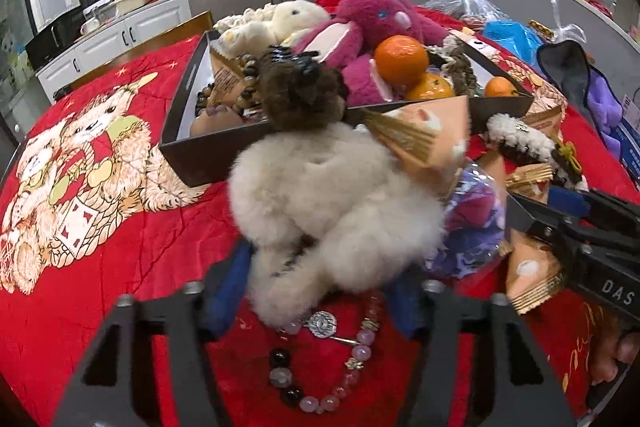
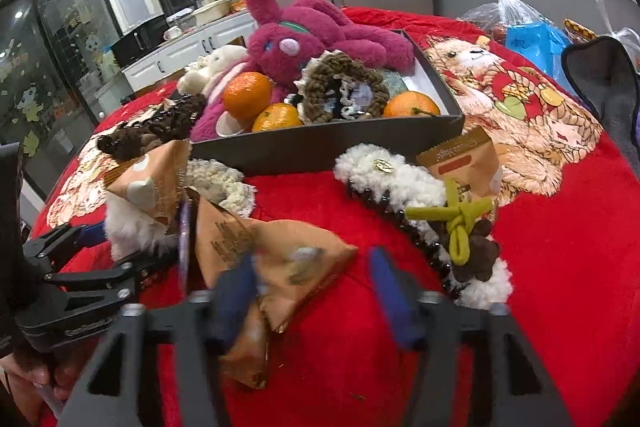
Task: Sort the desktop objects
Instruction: 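Grasp a triangular paper snack packet with the right gripper while the left grasps the beige fluffy plush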
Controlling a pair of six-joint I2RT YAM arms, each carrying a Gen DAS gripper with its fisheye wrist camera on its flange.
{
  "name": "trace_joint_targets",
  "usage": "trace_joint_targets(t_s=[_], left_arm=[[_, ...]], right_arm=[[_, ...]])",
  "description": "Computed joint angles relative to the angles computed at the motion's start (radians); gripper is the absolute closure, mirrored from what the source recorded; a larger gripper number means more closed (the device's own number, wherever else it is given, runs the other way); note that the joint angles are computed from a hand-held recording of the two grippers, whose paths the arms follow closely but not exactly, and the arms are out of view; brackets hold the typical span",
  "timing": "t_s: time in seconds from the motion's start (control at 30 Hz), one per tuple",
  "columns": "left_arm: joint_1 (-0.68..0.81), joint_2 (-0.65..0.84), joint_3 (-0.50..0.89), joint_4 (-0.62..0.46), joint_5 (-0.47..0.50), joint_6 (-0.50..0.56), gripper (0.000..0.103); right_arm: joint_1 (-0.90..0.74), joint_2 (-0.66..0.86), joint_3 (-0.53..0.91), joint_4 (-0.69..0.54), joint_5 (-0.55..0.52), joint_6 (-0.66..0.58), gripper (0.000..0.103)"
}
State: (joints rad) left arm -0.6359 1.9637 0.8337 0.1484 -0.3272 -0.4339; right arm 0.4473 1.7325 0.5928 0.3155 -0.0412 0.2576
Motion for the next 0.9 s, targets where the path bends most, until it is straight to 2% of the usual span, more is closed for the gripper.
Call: trace_joint_targets(t_s=[0.07,0.13,0.3,0.57,0.9], left_arm=[[-0.011,-0.003,0.002,-0.01,-0.023,-0.005,0.056],[-0.015,-0.013,-0.007,-0.008,-0.029,-0.01,0.059],[-0.033,-0.036,-0.036,0.01,-0.058,-0.024,0.062],[-0.083,-0.065,-0.064,0.019,-0.115,-0.029,0.072],[-0.11,-0.096,-0.095,0.049,-0.123,-0.039,0.08]], right_arm=[[0.018,-0.006,0.001,-0.006,0.021,-0.013,0.064],[0.034,-0.014,-0.003,-0.005,0.04,-0.024,0.068],[0.046,-0.035,-0.02,0.01,0.07,-0.025,0.07],[0.052,-0.049,-0.033,0.031,0.084,-0.039,0.07],[0.041,-0.075,-0.053,0.055,0.074,-0.034,0.07]])
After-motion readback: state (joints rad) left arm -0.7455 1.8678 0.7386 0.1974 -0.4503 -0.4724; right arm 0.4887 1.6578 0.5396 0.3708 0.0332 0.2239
